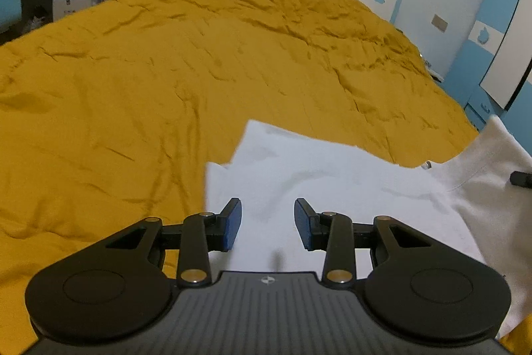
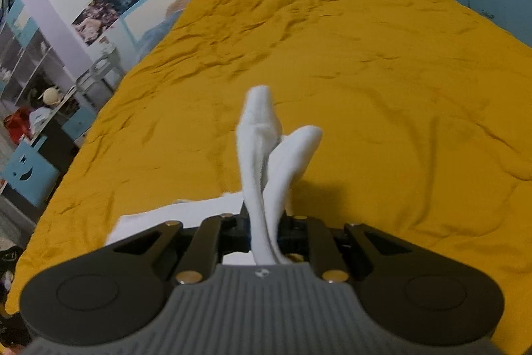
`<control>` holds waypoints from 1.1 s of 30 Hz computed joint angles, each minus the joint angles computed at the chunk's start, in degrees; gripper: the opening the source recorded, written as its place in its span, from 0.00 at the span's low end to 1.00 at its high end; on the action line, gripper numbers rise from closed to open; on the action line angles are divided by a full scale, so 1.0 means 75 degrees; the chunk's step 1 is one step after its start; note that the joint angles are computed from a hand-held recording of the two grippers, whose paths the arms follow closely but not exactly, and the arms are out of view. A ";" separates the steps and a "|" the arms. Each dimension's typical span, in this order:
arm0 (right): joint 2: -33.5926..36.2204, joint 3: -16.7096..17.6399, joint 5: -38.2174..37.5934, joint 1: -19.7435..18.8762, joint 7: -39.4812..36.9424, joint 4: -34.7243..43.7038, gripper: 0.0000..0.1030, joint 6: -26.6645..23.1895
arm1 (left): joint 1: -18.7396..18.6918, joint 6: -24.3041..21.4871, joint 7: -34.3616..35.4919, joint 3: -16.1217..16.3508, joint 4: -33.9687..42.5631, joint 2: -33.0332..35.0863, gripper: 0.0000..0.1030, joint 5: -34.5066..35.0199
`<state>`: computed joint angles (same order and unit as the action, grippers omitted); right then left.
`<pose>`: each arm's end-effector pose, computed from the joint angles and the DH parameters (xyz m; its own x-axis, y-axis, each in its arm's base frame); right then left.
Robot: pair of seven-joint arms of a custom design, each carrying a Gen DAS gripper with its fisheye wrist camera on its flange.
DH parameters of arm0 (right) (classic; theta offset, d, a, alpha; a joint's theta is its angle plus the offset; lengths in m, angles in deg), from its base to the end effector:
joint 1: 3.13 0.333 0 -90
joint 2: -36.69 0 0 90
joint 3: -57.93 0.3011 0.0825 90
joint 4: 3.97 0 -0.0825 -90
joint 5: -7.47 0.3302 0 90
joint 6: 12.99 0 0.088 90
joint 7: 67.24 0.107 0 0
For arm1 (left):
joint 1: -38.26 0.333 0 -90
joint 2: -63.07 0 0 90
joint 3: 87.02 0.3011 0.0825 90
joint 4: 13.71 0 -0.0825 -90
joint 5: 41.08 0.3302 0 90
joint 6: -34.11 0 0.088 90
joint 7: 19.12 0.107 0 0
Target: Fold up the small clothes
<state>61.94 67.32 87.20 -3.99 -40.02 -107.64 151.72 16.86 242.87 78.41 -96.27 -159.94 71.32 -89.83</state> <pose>0.6185 0.0251 0.3546 0.1171 -0.8893 -0.4420 -0.7262 0.2269 -0.6490 0.4284 -0.1403 0.3454 0.1700 -0.9533 0.2498 -0.6404 -0.2995 -0.7072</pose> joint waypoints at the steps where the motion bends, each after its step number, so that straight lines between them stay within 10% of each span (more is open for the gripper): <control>1: -0.0101 0.0023 -0.0118 0.0103 0.0167 -0.0055 0.06 0.0011 | 0.0010 -0.0006 0.0033 0.0020 -0.0069 -0.0097 0.43 -0.0035; 10: -0.0215 0.0213 -0.1970 0.1367 0.2527 0.0166 0.06 0.0540 | 0.0733 -0.0363 -0.0121 -0.0100 -0.0803 -0.0973 0.43 0.0262; 21: 0.0863 -0.0235 -0.5073 0.3206 0.6253 0.0894 0.06 0.1215 | 0.1885 -0.0364 -0.2617 0.0020 -0.1874 -0.1340 0.43 0.2960; 29: 0.2174 -0.2324 -0.7218 0.5304 0.8807 0.2142 0.06 0.1000 | 0.2259 -0.0220 -0.3528 0.0146 -0.2110 -0.1320 0.43 0.4192; 33: 0.2721 -0.2186 -0.7683 0.5121 0.9298 0.2918 0.06 0.0069 | 0.2361 -0.0161 -0.3796 0.0188 -0.2188 -0.1291 0.43 0.4602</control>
